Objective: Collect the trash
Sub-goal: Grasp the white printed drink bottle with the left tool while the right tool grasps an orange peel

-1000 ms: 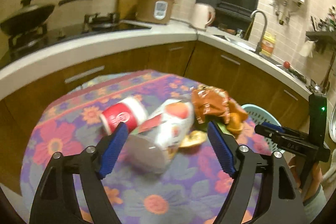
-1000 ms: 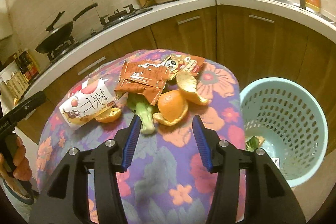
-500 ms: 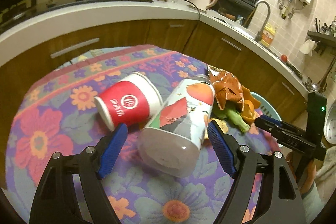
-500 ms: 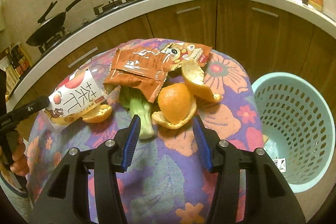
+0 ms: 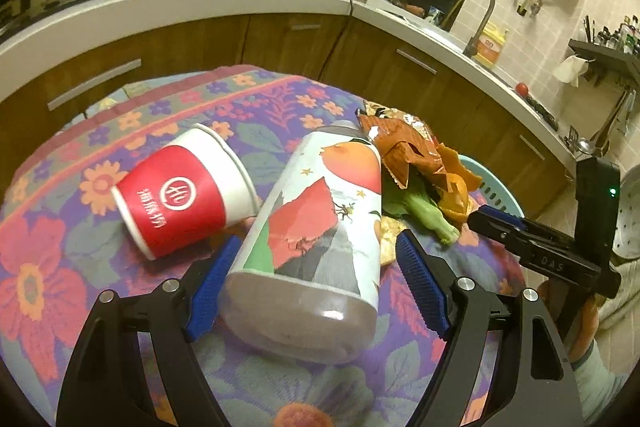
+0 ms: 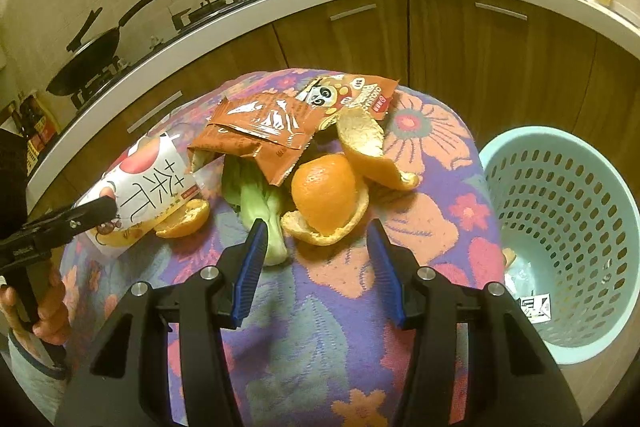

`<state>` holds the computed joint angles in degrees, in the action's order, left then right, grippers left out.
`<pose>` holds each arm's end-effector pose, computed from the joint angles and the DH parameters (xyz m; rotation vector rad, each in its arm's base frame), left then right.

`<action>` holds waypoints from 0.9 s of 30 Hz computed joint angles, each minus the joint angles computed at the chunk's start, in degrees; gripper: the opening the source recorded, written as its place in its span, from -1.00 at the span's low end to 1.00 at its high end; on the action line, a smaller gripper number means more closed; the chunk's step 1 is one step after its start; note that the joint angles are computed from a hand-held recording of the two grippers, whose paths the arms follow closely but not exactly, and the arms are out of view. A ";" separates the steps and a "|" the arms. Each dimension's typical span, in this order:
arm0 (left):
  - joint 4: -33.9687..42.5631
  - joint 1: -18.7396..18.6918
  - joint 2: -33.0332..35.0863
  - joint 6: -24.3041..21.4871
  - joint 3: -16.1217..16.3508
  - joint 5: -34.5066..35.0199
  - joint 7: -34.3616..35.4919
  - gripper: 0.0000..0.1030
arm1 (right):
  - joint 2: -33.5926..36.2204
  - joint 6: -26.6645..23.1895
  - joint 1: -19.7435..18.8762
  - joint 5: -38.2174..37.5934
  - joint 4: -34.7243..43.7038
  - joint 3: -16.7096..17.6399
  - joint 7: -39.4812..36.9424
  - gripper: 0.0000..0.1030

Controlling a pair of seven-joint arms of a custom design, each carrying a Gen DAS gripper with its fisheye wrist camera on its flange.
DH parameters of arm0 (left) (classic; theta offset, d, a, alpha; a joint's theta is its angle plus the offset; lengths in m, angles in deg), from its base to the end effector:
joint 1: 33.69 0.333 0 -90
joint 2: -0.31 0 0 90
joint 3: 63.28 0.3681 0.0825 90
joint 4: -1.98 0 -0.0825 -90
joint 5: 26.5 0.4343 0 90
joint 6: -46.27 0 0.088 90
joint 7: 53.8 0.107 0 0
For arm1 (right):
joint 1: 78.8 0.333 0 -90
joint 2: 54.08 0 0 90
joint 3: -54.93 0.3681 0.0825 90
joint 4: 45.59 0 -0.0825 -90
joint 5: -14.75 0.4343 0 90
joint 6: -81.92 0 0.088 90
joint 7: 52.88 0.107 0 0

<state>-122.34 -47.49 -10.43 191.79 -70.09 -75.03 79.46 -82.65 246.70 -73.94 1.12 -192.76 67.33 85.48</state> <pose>0.5385 -0.1971 0.5634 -1.3847 2.4446 -1.2121 0.4299 0.1579 0.5413 -1.3945 1.9336 -0.5248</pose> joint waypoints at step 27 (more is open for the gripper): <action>-6.26 -2.92 -7.26 4.31 3.36 -13.09 6.29 0.13 | 6.25 -1.92 4.81 7.45 5.20 -5.91 -9.20 -0.64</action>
<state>-128.60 -50.42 -17.69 196.10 -66.73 -88.12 85.75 -76.40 244.77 -69.13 8.58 -187.56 61.42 76.28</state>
